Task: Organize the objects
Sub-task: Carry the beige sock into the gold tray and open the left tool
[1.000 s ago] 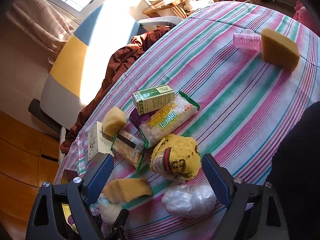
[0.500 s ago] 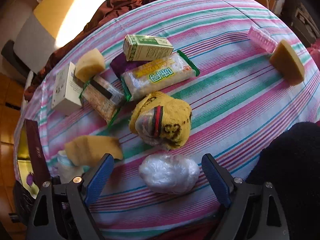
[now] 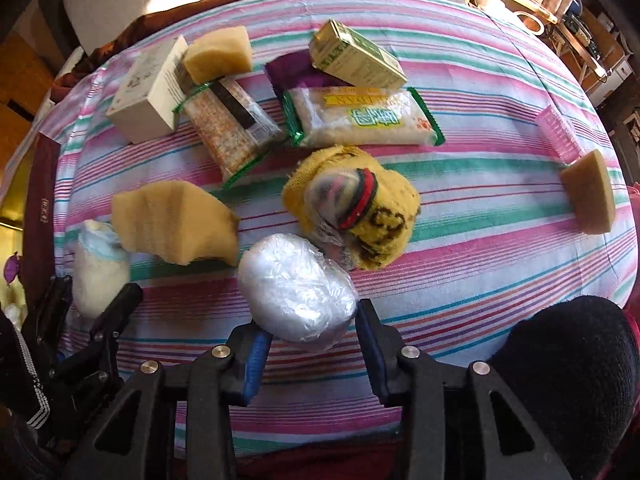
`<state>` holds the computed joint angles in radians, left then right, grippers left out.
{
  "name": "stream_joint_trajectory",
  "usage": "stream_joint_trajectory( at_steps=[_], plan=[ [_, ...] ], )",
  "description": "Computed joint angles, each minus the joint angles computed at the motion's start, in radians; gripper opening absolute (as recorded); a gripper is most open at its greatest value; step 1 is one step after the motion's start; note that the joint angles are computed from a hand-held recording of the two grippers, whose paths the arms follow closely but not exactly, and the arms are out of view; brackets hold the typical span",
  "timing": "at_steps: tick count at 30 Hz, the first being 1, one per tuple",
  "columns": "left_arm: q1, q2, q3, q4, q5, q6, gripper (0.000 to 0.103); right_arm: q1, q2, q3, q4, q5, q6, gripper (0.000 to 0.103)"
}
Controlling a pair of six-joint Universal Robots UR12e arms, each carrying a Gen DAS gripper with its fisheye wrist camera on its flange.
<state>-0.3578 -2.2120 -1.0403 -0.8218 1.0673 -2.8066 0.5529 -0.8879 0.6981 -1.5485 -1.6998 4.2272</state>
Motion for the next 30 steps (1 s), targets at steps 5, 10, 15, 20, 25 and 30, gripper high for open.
stream_joint_trajectory(
  at_steps=[5, 10, 15, 20, 25, 30],
  plan=[
    [0.001, 0.028, -0.038, 0.014, 0.033, 0.015, 0.054, 0.009, -0.016, 0.034, -0.064, -0.016, -0.034, 0.041],
    [0.008, 0.062, -0.075, -0.007, 0.034, 0.035, 0.054, 0.01, -0.037, 0.073, -0.115, -0.03, -0.022, 0.041],
    [0.029, 0.098, -0.108, 0.005, -0.019, 0.031, 0.054, 0.012, -0.045, 0.08, -0.128, -0.052, -0.009, 0.041],
    [0.049, 0.117, -0.119, 0.034, -0.031, -0.018, 0.054, 0.013, -0.05, 0.085, -0.131, -0.064, -0.004, 0.041],
    [0.071, 0.127, -0.115, 0.045, -0.017, -0.08, 0.054, 0.014, -0.05, 0.089, -0.141, -0.068, -0.003, 0.041],
    [0.092, 0.13, -0.107, 0.059, 0.02, -0.141, 0.054, 0.014, -0.039, 0.076, -0.148, -0.074, -0.002, 0.041]
  ],
)
